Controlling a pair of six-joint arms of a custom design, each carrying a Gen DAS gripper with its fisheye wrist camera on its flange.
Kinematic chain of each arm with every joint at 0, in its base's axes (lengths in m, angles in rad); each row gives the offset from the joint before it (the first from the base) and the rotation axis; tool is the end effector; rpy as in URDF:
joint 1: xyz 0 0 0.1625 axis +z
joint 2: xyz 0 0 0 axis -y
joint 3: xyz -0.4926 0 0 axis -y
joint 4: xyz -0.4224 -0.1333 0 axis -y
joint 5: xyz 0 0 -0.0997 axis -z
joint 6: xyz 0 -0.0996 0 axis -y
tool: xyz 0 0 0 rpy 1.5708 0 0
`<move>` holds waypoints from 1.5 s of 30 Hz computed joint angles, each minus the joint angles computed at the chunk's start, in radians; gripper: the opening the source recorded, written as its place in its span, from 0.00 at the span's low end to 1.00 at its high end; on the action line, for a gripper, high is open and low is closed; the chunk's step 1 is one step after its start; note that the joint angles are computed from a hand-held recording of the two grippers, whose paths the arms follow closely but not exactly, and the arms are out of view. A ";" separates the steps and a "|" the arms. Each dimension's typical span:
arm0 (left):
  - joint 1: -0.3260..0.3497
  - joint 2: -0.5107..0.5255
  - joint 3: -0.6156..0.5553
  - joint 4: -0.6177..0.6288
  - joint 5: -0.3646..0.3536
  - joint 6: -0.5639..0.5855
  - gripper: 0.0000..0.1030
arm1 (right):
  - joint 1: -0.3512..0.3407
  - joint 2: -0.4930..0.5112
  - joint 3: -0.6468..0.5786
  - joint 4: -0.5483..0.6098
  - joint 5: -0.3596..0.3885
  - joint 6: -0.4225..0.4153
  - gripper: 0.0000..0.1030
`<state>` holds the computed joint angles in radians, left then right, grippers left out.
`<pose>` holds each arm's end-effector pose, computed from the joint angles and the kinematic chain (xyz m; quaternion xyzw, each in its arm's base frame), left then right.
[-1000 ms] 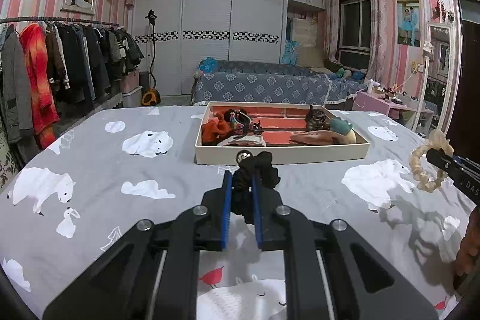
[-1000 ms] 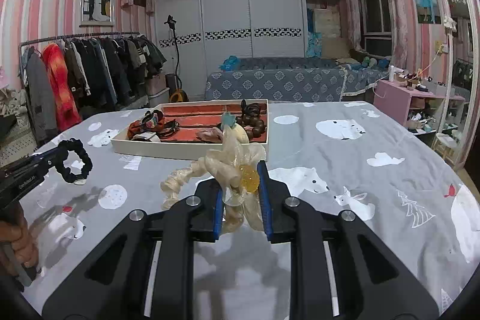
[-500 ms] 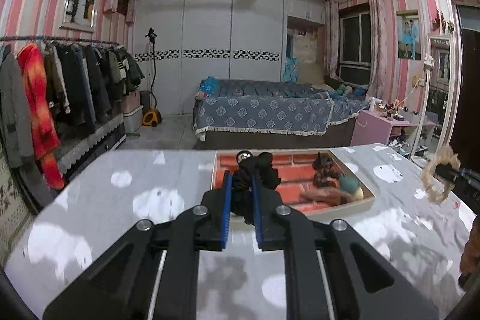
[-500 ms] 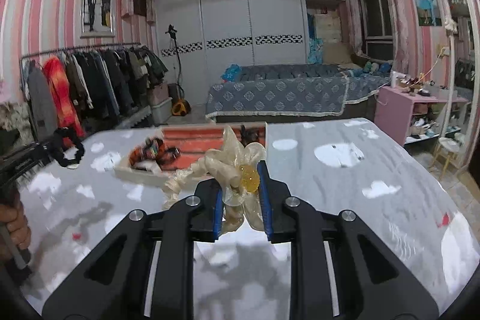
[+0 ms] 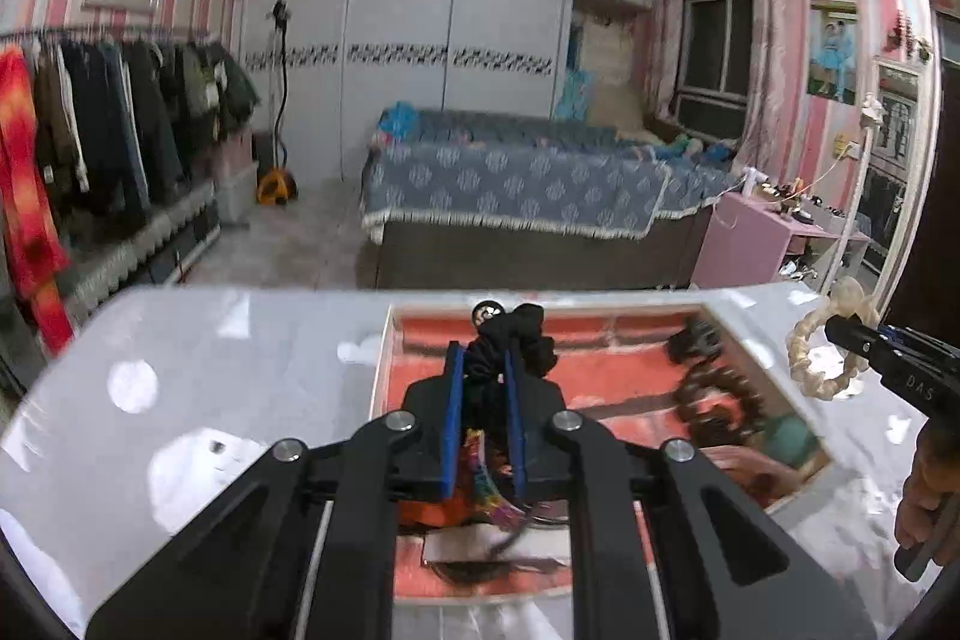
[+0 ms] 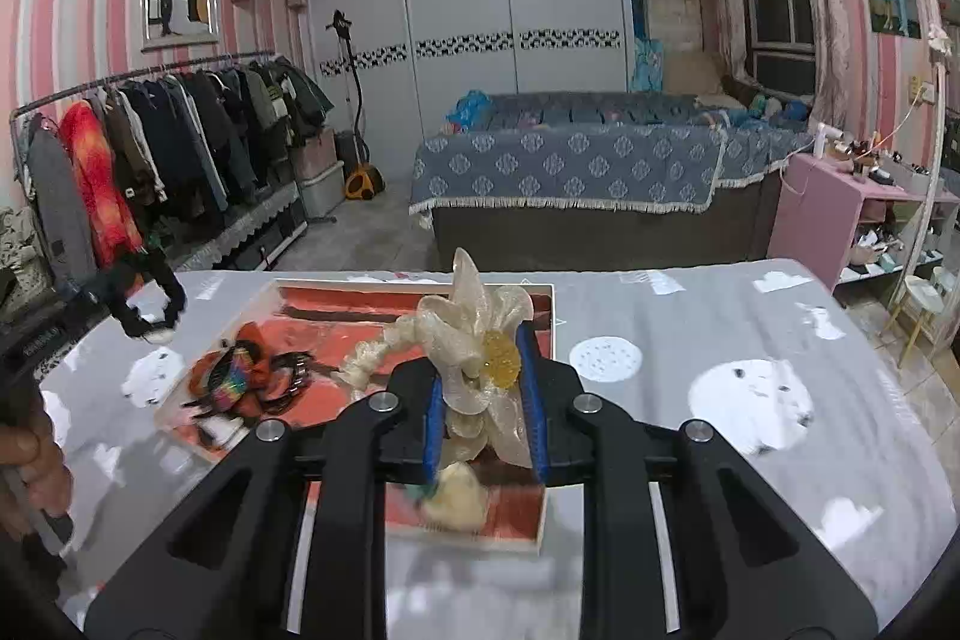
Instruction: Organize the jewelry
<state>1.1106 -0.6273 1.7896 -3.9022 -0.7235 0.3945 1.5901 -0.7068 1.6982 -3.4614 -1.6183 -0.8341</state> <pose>-0.1096 -0.6893 0.1300 0.1086 0.7859 -0.5140 0.3261 0.1429 -0.7432 0.1451 0.3632 -0.8239 0.3905 0.1918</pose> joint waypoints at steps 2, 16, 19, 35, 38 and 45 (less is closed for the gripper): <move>0.021 0.012 -0.019 0.042 -0.008 -0.022 0.13 | 0.001 0.047 -0.060 0.025 -0.031 -0.013 0.22; 0.051 0.059 -0.072 0.115 -0.040 -0.010 0.15 | -0.008 0.161 -0.203 0.126 -0.105 -0.033 0.28; 0.052 0.058 -0.070 0.116 -0.047 -0.018 0.38 | -0.010 0.156 -0.196 0.116 -0.098 -0.040 0.29; -0.096 -0.001 0.118 -0.193 0.088 0.162 0.87 | 0.018 -0.021 0.079 -0.137 -0.001 -0.064 0.77; -0.135 -0.014 0.203 -0.281 0.126 0.163 0.93 | 0.008 -0.057 0.183 -0.283 0.006 -0.076 0.84; -0.238 0.049 0.340 -0.564 0.297 0.216 0.96 | -0.071 -0.150 0.435 -0.431 0.120 -0.060 0.89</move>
<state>0.8722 -0.5787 2.1291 -4.4660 -0.4265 0.6103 1.5196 -0.8572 2.1334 -3.8923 -1.4985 -0.8942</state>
